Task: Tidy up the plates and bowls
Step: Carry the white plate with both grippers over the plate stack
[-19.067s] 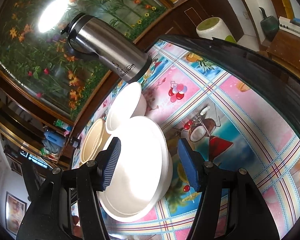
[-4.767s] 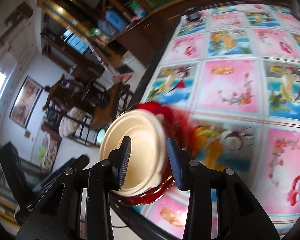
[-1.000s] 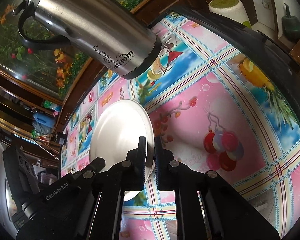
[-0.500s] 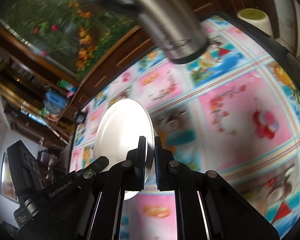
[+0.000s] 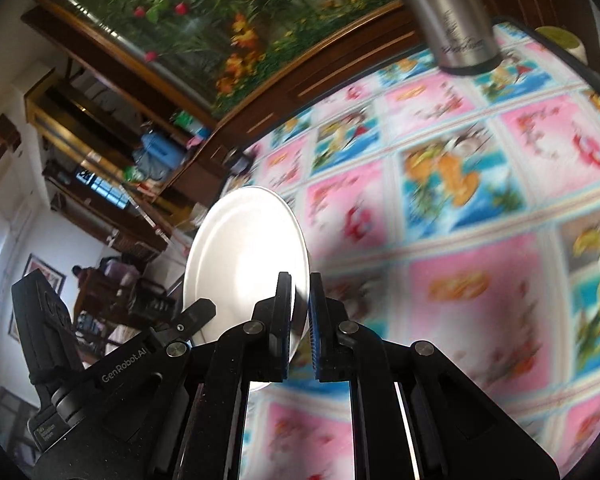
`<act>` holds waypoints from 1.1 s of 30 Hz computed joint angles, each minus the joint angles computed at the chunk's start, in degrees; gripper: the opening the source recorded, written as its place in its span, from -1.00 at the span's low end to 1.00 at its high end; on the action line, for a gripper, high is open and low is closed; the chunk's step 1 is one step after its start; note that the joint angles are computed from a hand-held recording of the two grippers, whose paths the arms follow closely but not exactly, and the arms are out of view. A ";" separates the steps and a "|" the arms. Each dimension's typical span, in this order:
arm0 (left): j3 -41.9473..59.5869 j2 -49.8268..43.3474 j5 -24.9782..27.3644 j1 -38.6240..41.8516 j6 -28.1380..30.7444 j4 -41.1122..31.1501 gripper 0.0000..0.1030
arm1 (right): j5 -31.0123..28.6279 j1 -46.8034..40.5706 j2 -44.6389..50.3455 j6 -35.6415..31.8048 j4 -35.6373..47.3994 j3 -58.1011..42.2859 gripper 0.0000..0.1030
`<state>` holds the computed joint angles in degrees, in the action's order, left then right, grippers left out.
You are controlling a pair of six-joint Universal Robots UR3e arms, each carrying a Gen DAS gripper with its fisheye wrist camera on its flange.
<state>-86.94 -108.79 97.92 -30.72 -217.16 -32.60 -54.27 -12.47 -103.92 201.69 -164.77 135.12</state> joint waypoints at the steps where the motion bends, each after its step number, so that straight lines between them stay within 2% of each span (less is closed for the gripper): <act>1: -2.51 2.00 0.22 0.35 0.22 0.68 -0.83 | -1.31 2.51 0.49 1.68 -1.14 -0.29 -0.86; 7: -18.49 16.67 0.26 4.52 2.09 3.94 -0.83 | -9.66 16.91 4.61 10.31 -6.26 -4.60 -0.86; 11: -26.59 26.14 1.44 7.40 3.78 4.29 -0.84 | -16.05 27.10 10.15 14.38 -7.05 -11.56 -0.86; 15: -33.40 34.99 0.98 11.89 5.73 3.55 -0.83 | -20.79 35.10 15.77 16.46 -6.25 -18.86 -0.86; 20: -39.93 44.59 -1.98 18.81 8.64 1.28 -0.83 | -24.83 42.37 21.91 17.87 -4.47 -26.69 -0.86; 24: -45.46 54.44 -7.35 27.36 12.70 -3.27 -0.82 | -26.59 46.61 26.76 18.28 -2.55 -32.75 -0.86; 27: -48.35 63.29 -12.72 35.90 17.21 -10.18 -0.82 | -27.20 49.49 30.89 18.49 -0.97 -37.60 -0.85; 33: -49.14 74.17 -17.71 47.77 26.79 -23.88 -0.81 | -28.97 54.45 38.66 18.36 2.89 -47.30 -0.85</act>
<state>-136.08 -34.62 80.21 17.05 -190.38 -56.47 -83.24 41.98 -65.26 220.05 -161.88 87.82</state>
